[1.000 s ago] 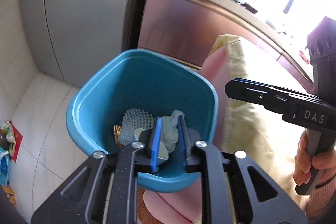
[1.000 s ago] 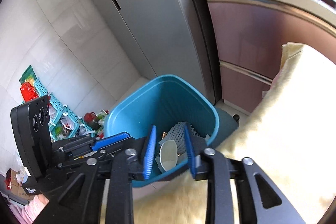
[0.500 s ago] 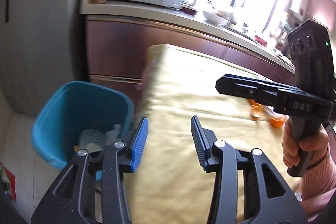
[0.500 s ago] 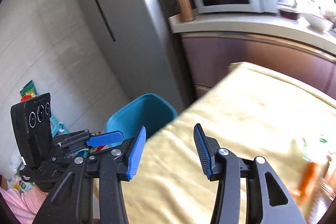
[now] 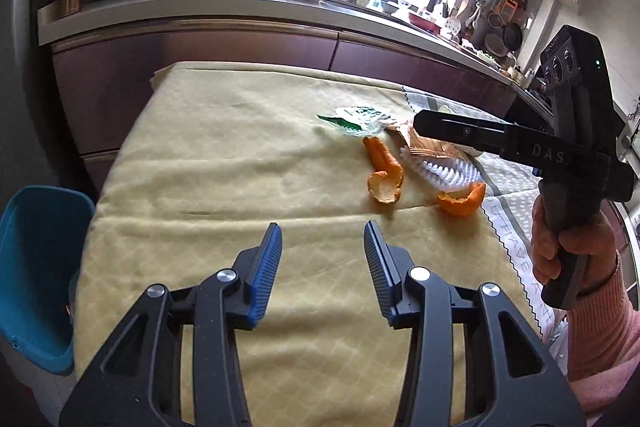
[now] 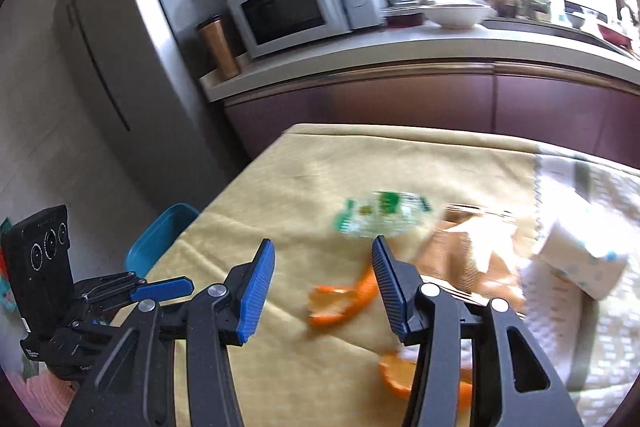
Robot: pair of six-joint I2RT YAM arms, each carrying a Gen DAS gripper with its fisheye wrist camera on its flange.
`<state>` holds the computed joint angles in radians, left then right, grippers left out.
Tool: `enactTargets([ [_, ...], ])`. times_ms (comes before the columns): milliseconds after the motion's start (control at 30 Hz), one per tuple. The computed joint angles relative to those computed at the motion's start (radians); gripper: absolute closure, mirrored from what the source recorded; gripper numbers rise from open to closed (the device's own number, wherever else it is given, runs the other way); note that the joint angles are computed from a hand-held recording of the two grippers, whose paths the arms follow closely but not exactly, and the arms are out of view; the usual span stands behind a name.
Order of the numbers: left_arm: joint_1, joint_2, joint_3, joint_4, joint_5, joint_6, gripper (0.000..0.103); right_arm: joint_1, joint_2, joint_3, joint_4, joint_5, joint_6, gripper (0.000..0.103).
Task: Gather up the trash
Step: 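Move both open tools back over the trash on the table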
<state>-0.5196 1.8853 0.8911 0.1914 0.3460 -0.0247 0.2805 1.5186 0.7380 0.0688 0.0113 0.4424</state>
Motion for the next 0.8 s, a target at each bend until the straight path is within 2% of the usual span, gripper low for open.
enactTargets([
  [333,-0.094,0.169,0.232,-0.122,-0.019,-0.025,0.058,-0.202,-0.141,-0.202,0.034,-0.042,0.022,0.049],
  [500,-0.126,0.234,0.341,-0.189,-0.033,-0.037,0.054,-0.265,-0.103,-0.230,0.078,-0.115,0.021,0.048],
  [800,-0.168,0.312,0.463,-0.268,-0.062,-0.031,0.055,-0.284,-0.014,-0.204,0.137,-0.178,0.037,0.048],
])
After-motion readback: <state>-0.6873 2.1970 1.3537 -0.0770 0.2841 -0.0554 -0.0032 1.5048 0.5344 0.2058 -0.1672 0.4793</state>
